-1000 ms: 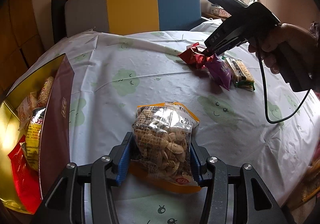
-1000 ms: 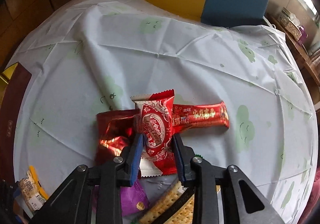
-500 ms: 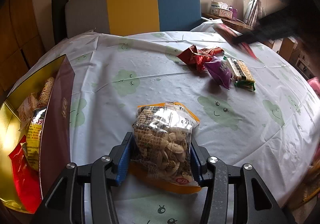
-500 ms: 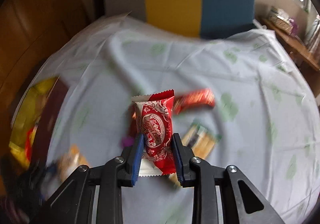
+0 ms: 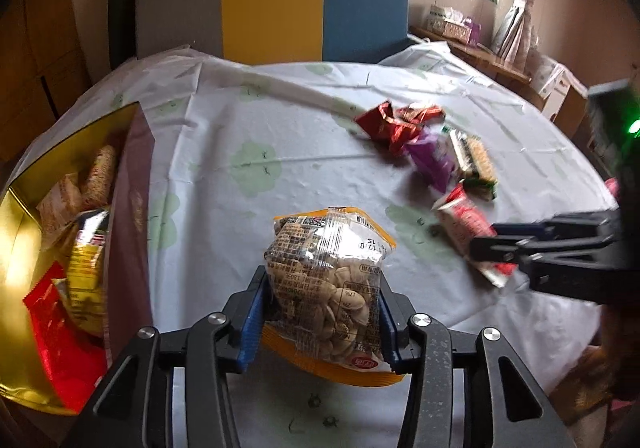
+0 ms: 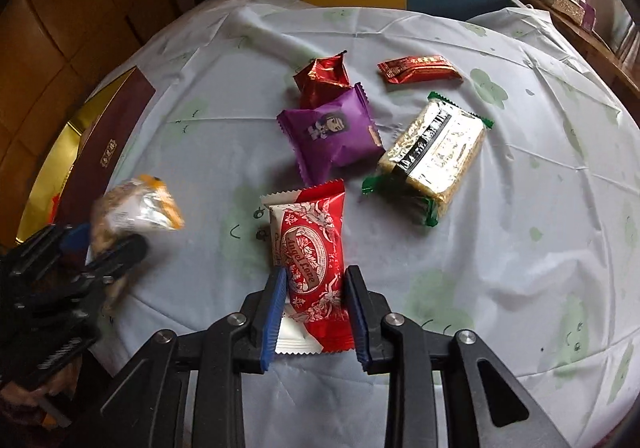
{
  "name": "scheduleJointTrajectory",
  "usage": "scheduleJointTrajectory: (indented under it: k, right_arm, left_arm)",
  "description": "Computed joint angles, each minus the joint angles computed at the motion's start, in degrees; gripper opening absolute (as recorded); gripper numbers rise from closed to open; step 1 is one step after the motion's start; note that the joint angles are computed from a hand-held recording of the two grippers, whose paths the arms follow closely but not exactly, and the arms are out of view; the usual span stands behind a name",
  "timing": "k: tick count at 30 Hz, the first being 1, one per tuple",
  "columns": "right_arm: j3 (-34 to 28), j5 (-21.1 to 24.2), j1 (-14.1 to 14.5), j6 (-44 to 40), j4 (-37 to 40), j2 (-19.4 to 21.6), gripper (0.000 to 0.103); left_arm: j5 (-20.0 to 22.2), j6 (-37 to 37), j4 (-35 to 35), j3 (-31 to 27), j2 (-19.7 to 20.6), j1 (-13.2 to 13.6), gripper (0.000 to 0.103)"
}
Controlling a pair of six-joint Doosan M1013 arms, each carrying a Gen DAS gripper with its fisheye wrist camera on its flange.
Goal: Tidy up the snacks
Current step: 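Carry the nut bag into the gold tray and open the left tool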
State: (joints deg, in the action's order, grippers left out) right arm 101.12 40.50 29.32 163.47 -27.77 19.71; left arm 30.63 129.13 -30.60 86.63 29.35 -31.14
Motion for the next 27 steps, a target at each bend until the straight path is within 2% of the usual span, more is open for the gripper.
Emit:
scheduleJointTrajectory:
  k: [5, 10, 13, 17, 21, 27]
  right_arm:
    - [1.3, -1.2, 0.8, 4.9, -3.9, -0.5, 0.031]
    - [1.4, -2.0, 0.6, 5.8, -4.6, -0.4, 0.031]
    - [2.0, -3.1, 0.6, 7.2, -5.3, -0.7, 0.031]
    - [2.8, -4.3, 0.6, 9.2, -6.5, -1.1, 0.031]
    - [2.5, -3.3, 0.9, 9.0, -7.0, -1.0, 0.031]
    - [2.6, -3.3, 1.1, 10.8, -7.9, -1.0, 0.031]
  left_arm:
    - [2.8, 0.9, -4.8, 0.0, -1.5, 1.9, 0.048]
    - [2.6, 1.2, -9.6, 0.0, -3.1, 4.6, 0.048]
    - [2.3, -1.0, -10.6, -0.3, -3.6, 6.8, 0.048]
    - [1.4, -10.4, -5.9, -1.5, -3.3, 9.6, 0.048]
    - [1.5, -24.8, 2.5, -3.1, -2.2, 12.4, 0.048]
    - [7.3, -36.1, 3.1, -6.7, 0.9, 15.7, 0.048]
